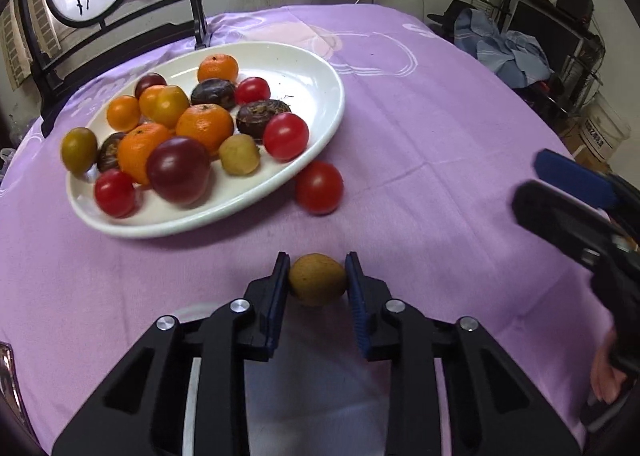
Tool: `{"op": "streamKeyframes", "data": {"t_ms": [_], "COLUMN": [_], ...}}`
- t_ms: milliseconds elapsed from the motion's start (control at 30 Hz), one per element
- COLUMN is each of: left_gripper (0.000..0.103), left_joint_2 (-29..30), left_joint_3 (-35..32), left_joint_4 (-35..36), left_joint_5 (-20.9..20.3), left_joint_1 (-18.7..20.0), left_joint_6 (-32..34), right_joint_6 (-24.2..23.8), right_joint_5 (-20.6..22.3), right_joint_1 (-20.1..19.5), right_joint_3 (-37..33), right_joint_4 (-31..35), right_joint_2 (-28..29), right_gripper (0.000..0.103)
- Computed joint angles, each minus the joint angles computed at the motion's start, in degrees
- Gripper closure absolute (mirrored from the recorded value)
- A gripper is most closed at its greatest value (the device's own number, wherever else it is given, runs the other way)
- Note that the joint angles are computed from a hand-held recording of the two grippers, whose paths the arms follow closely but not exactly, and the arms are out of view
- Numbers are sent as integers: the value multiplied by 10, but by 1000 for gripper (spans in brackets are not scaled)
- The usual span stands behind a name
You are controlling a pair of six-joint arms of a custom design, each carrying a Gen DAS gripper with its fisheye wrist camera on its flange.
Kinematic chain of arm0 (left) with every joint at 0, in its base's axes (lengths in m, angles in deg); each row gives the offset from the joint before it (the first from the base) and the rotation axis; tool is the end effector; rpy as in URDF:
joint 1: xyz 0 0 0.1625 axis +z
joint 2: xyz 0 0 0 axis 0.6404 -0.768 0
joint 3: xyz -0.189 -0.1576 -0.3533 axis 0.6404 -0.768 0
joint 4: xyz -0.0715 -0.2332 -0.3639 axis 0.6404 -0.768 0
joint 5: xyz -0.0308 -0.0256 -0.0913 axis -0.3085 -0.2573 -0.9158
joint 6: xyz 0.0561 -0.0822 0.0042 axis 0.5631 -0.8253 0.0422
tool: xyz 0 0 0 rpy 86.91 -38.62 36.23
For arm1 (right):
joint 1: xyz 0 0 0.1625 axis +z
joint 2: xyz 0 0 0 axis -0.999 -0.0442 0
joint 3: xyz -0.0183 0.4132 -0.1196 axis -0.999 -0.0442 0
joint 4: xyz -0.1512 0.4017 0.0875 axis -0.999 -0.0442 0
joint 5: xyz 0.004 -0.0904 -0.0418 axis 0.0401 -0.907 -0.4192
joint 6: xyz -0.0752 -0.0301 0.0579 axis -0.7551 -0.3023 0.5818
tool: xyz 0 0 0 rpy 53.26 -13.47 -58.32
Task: Organize fruits
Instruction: 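Grasp the last red tomato with the right tool, then place the yellow fruit and red tomato on the plate, opening both tools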
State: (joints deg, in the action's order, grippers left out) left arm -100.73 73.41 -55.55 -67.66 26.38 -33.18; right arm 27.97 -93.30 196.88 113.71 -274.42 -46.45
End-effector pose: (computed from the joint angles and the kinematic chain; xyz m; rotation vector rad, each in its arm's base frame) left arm -0.1456 -0.7777 0.1849 1.0771 2.3837 -0.3497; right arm 0.3037 -0.6656 0.0711 0.2343 -2.2339 1.1119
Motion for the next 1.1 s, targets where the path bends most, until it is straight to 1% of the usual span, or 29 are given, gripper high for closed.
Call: {"op": "streamKeyframes", "data": {"t_ms": [67,100,167,200,267,367,600,667,700,733,767,800,833,867,933,1000,1100], "left_gripper": [75,75,75,75,75,75,75,75,75,75,75,75,75,75,75,75,75], "left_joint_2": [-21,-32,-47,-53,-60,-61,-61,-59,-59,-59,-59,-59,-59,-59,-59,-60,-60], "left_joint_3": [20,31,44,44,42,36,18,13,12,10,9,9,9,9,9,11,13], "left_joint_4": [-12,-25,-34,-26,-14,-23,-17,-12,-13,-12,-11,-12,-11,-12,-12,-15,-23], "left_joint_5": [-4,0,3,4,3,2,-21,-23,-23,-24,-24,-25,-25,-25,-26,-23,-19], "left_joint_1": [1,2,7,11,20,31,41,42,43,43,44,44,44,44,44,44,43], "left_joint_6": [13,20,23,19,12,9,1,-3,-5,-6,-7,-9,-9,-9,-9,-9,-6], "right_joint_6": [2,3,17,22,12,0,7,2,7,16,28,39,47,46,59,68,65], "right_joint_5": [-5,-10,-17,-16,-25,-46,-55,-66,-70,-70,-70,-73,-73,-66,-56,-61,-54], "right_joint_1": [-1,-1,0,0,4,9,5,4,2,0,-3,-6,-8,-10,-12,-11,-5], "right_joint_3": [-9,-15,-30,-37,-53,-92,-197,-233,-249,-258,-266,-273,-275,-272,-261,-249,-219], "right_joint_4": [20,33,71,91,109,143,237,255,265,277,292,302,303,291,284,273,246], "right_joint_2": [8,13,20,23,34,59,110,130,138,142,144,146,147,146,139,134,118], "right_gripper": [45,45,45,45,45,45,46,49,49,52,59,64,70,73,73,74,74]}}
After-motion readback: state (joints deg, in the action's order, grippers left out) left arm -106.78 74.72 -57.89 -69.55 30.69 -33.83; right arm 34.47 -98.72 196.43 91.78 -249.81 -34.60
